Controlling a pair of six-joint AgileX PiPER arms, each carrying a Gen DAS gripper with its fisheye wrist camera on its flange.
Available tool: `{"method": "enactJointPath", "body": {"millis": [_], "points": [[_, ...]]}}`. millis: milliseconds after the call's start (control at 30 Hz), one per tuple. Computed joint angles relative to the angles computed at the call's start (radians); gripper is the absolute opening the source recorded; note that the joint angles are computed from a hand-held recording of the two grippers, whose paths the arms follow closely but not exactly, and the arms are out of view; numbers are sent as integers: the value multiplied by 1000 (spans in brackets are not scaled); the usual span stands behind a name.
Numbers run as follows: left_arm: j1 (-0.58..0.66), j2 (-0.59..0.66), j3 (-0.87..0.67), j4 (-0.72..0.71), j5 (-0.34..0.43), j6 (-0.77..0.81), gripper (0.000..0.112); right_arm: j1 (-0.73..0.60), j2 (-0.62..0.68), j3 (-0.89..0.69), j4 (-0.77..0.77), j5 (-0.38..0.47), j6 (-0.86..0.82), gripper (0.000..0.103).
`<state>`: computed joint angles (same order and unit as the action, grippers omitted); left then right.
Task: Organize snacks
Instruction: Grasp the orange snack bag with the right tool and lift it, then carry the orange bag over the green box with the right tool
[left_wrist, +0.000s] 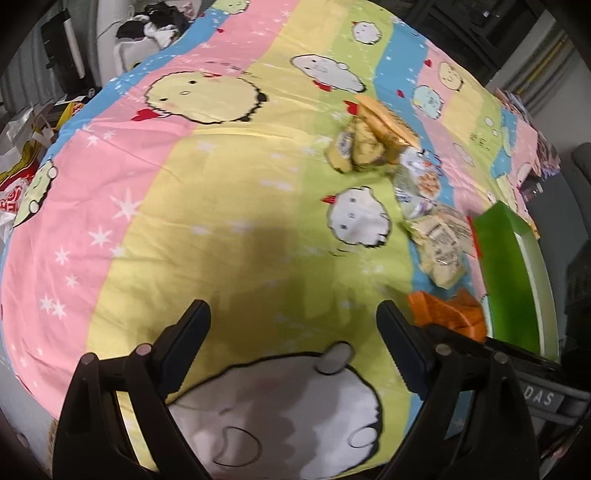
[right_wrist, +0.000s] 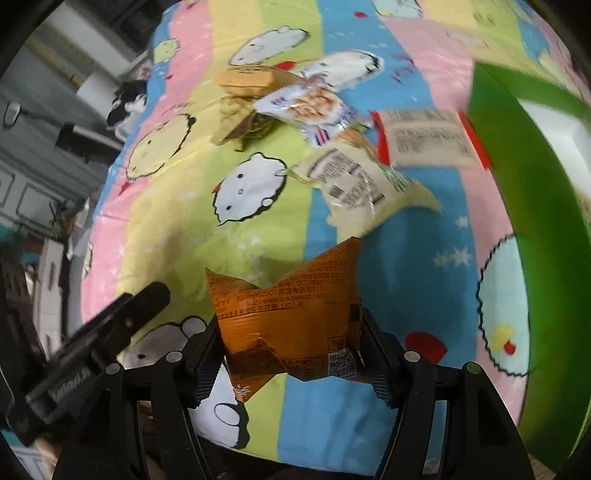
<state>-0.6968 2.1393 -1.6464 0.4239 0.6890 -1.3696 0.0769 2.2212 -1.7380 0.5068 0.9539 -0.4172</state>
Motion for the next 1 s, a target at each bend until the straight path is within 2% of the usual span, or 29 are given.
{"method": "enactJointPath", "body": {"millis": [100,133,267,333,400,533,700,1000], "points": [[-19,13,-46,6,48,5,91,-30,-21,21,52,6,-51,73],[-24,15,-55,8,52,6,91,-37,-36,40,66,-2,-69,78],[-27,3,-56,-47,-19,60,91,-93,-100,101,159,-18,-156,79],[-31,9,-72,-65,-51,87,91,-131,-103,96,222,9,-199,79],[-30,32,-106,-143,-85,169,91,-156,-90,78,256,35,-208,79],[-51,112,-245,-226,-45,293,91,-174,-36,17,265,79,-180,79],[-58,204,-391,-271,17,349,91,-165,51,-74,271,167,-166,79],[-42,259,-439,-353,20,411,87,-119,91,-115,209,141,-136,79]]}}
